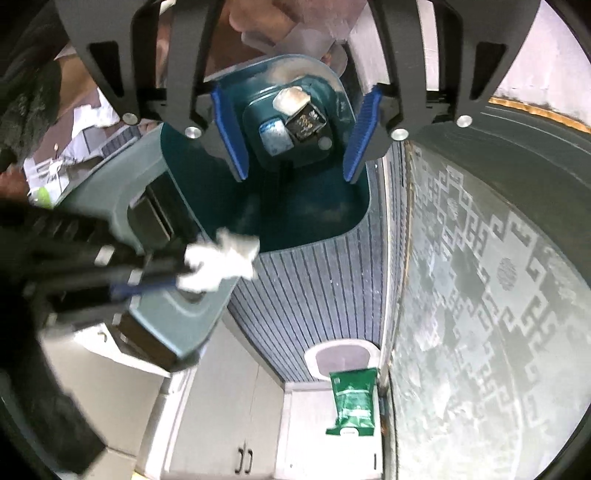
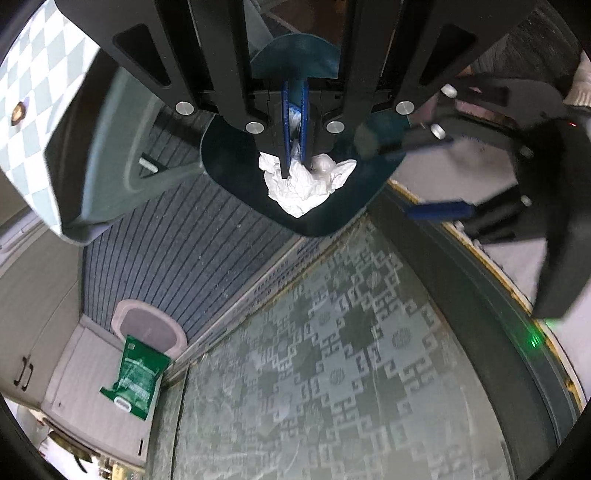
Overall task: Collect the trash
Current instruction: 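Open both tools to drop the snack bag and tissue into the bin, then reach the right tool to the small brown nut and close on it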
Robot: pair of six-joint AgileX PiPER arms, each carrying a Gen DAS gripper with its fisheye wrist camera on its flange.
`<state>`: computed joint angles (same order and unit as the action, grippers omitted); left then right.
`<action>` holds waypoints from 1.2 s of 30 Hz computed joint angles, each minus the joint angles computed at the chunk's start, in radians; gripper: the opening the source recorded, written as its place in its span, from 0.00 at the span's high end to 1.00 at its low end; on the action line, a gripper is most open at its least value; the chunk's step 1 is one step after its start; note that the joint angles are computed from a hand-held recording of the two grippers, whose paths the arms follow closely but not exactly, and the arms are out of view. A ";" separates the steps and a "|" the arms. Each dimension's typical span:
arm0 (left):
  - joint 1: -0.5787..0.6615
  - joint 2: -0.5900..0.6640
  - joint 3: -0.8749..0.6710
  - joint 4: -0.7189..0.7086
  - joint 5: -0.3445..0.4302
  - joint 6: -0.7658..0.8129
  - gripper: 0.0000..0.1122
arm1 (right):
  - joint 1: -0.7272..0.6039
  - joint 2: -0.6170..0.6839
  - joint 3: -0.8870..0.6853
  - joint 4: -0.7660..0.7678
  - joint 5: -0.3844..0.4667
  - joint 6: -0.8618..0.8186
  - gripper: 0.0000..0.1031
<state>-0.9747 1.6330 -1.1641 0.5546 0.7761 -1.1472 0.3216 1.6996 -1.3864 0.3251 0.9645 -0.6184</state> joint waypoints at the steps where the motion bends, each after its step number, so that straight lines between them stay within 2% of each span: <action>1: 0.000 -0.009 0.000 0.012 0.002 -0.014 0.52 | 0.004 0.003 0.005 -0.011 -0.002 0.005 0.96; 8: -0.033 -0.067 -0.026 0.124 0.049 -0.144 0.59 | 0.024 0.003 0.072 -0.051 -0.032 -0.001 0.95; 10: -0.052 -0.080 -0.047 0.169 0.081 -0.187 0.59 | 0.029 0.003 0.089 -0.054 -0.027 -0.010 0.82; 11: -0.060 -0.085 -0.053 0.189 0.093 -0.205 0.60 | 0.033 0.000 0.101 -0.056 -0.028 -0.013 0.63; 12: -0.069 -0.092 -0.062 0.215 0.106 -0.231 0.61 | 0.035 -0.003 0.110 -0.054 -0.032 -0.019 0.54; 17: -0.116 -0.095 -0.135 0.319 0.176 -0.317 0.66 | 0.027 -0.038 0.136 -0.010 -0.020 -0.068 0.54; 26: -0.144 -0.085 -0.230 0.412 0.183 -0.372 0.70 | -0.086 -0.121 0.130 0.118 0.036 -0.195 0.54; 36: -0.161 -0.002 -0.358 0.423 0.173 -0.352 0.70 | -0.381 -0.138 0.002 0.308 0.186 -0.351 0.54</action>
<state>-1.1360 1.6312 -1.5226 0.9772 0.9491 -1.4995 -0.0593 1.5617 -1.3845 0.6331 1.1502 -0.9693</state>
